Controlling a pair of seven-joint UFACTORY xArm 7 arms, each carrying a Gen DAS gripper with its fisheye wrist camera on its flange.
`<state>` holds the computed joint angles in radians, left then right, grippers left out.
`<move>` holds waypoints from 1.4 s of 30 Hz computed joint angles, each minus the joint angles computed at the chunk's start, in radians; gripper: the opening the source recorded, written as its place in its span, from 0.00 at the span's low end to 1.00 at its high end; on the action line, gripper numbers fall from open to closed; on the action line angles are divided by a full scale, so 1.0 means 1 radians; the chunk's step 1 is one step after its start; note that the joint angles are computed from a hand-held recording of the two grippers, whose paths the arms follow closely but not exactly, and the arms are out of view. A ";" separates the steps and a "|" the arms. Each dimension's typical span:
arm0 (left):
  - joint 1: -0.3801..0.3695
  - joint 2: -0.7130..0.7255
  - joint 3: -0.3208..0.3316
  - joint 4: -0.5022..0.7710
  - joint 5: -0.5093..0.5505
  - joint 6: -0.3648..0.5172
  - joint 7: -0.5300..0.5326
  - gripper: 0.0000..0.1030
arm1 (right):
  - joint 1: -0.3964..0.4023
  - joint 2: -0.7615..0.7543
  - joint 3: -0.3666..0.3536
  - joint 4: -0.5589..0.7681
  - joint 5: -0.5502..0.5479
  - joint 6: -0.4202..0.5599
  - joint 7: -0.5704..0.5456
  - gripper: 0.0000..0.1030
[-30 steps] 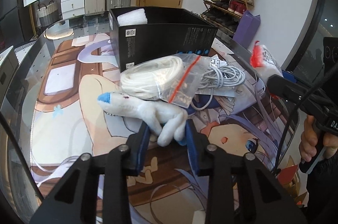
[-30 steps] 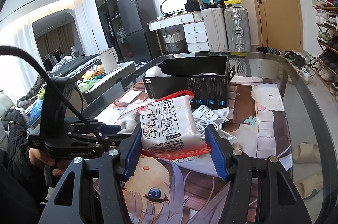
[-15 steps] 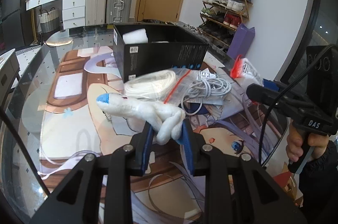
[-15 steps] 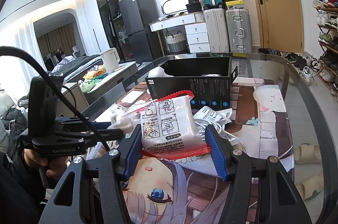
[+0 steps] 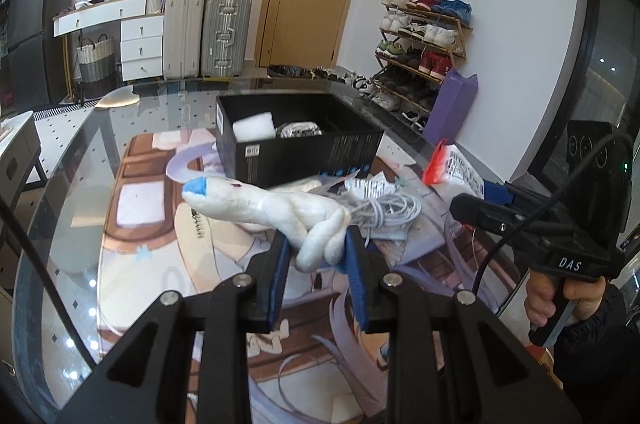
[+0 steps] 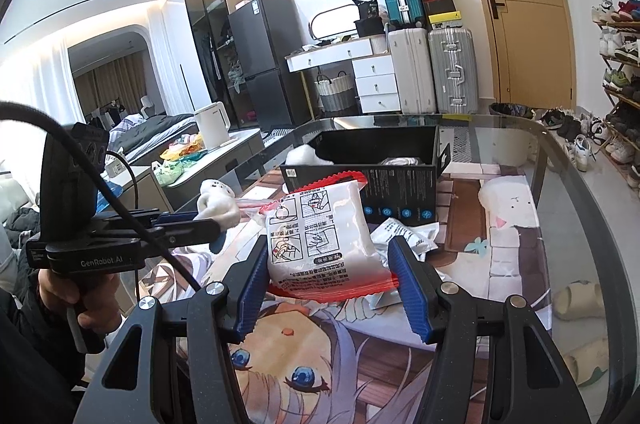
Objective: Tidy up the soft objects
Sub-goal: 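Carry the plush toy and the packet up toward the black box with both tools, then lower the plush toy and packet into the box and open both tools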
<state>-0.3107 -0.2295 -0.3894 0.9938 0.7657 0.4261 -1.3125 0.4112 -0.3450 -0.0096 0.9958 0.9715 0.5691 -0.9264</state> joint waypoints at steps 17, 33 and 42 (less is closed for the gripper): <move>-0.026 0.089 0.053 0.116 0.099 0.027 -0.048 0.25 | -0.009 0.053 0.015 0.091 -0.011 -0.047 0.033 0.58; -0.036 0.136 0.108 0.187 0.128 0.030 -0.025 0.25 | -0.042 0.156 0.045 0.248 -0.012 -0.053 0.070 0.58; -0.063 0.198 0.144 0.257 0.119 0.036 0.022 0.25 | -0.083 0.238 0.077 0.344 -0.051 -0.028 0.122 0.58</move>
